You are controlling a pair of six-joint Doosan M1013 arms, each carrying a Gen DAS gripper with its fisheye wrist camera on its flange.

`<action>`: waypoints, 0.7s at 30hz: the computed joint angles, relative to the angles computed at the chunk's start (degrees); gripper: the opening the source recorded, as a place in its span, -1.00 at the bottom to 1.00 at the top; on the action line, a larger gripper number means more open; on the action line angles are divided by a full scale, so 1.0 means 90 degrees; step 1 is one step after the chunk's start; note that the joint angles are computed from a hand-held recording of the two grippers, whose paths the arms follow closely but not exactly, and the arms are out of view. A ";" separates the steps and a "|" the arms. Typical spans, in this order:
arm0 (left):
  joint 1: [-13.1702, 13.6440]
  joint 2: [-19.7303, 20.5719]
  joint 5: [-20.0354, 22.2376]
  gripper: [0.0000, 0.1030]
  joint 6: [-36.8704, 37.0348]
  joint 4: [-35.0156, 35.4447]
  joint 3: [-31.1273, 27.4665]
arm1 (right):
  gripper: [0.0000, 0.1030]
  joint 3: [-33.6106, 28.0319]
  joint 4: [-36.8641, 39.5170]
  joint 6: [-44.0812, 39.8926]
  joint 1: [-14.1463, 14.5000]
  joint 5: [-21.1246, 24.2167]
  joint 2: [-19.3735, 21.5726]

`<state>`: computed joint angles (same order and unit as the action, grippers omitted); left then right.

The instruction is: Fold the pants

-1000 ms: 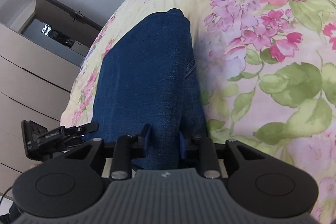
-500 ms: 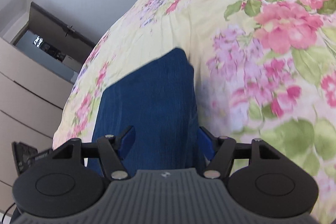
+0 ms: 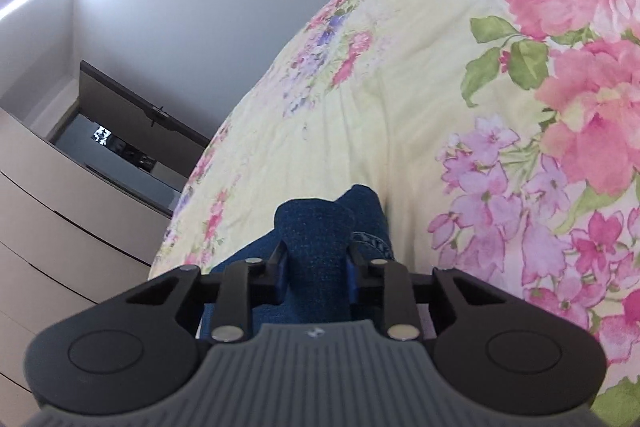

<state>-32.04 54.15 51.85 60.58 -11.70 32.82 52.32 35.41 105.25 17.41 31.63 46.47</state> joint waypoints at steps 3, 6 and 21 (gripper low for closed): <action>-0.0031 -0.0073 -0.0086 0.41 -0.0100 0.0148 0.0115 | -0.22 0.0045 -0.0500 0.0751 0.0047 -0.0025 0.0026; 0.0011 -0.0217 -0.0213 0.38 -0.0083 -0.0016 0.0345 | -0.12 0.0640 -0.0367 0.1076 0.0096 -0.0733 -0.0331; -0.0354 -0.0348 0.0348 0.51 0.0157 0.1448 0.0318 | -0.24 0.1682 -0.3836 0.2782 0.0952 -0.0756 -0.1226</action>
